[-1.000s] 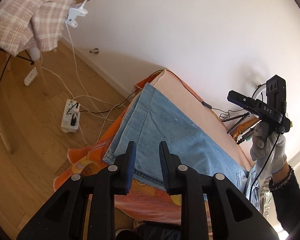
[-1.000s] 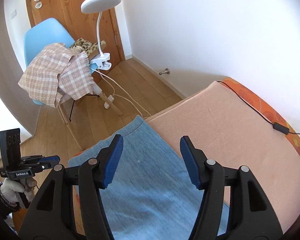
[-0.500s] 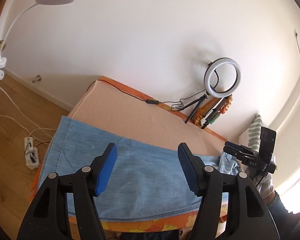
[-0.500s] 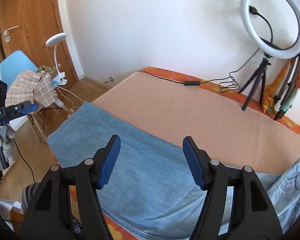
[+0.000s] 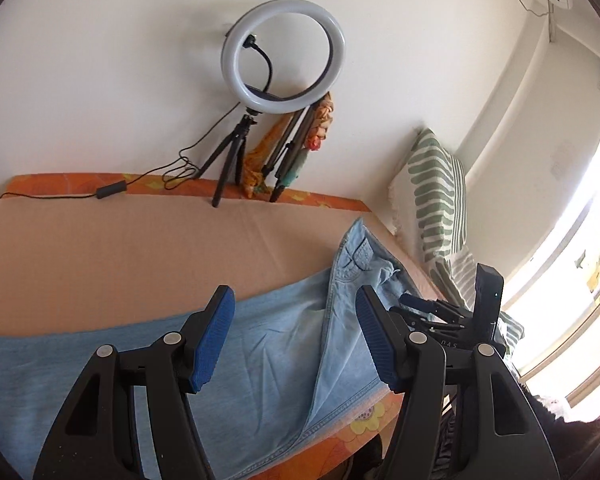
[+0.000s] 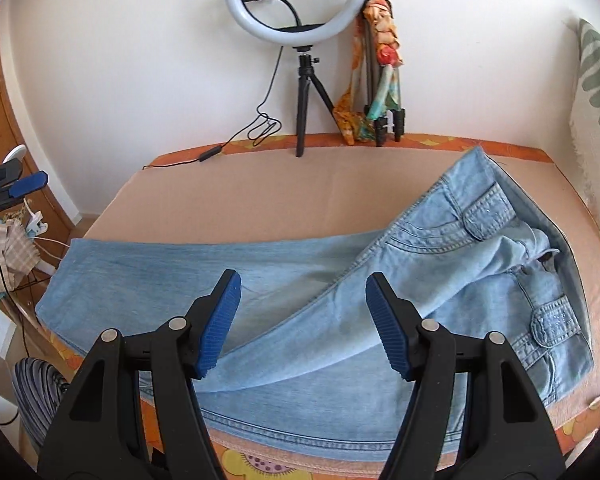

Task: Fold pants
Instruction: 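Move both tools toward the back pockets of the other jeans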

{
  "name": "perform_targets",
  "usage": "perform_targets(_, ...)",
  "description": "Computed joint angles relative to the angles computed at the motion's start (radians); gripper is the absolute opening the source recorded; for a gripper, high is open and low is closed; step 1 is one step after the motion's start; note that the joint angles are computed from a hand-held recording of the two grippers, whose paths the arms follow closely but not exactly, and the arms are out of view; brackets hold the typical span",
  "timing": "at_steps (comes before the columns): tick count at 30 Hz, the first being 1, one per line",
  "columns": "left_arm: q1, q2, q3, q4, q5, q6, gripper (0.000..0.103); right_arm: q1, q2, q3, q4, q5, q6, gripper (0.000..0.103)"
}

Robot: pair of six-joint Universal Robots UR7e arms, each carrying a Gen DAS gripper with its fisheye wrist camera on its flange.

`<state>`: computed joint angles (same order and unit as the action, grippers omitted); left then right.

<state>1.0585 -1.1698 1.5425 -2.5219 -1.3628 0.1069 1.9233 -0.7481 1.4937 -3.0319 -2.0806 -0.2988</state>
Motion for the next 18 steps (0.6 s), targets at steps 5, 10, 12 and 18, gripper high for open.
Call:
perform_targets(5, -0.022, 0.143, -0.103, 0.038, -0.066, 0.017, 0.062, -0.05, -0.082, 0.092, -0.074, -0.054, 0.006, 0.08)
perform_targets(10, -0.021, 0.297, -0.232, 0.112, -0.112, -0.006, 0.062, -0.108, -0.154, 0.166, -0.124, -0.052, 0.03, 0.08)
perform_targets(12, -0.023, 0.352, -0.282, 0.145, -0.105, 0.004, 0.062, -0.131, -0.184, 0.191, -0.13, -0.034, 0.055, 0.08)
perform_targets(18, -0.004, 0.522, -0.465, 0.267, -0.138, -0.024, 0.062, -0.193, -0.244, 0.24, -0.137, -0.006, 0.117, 0.08)
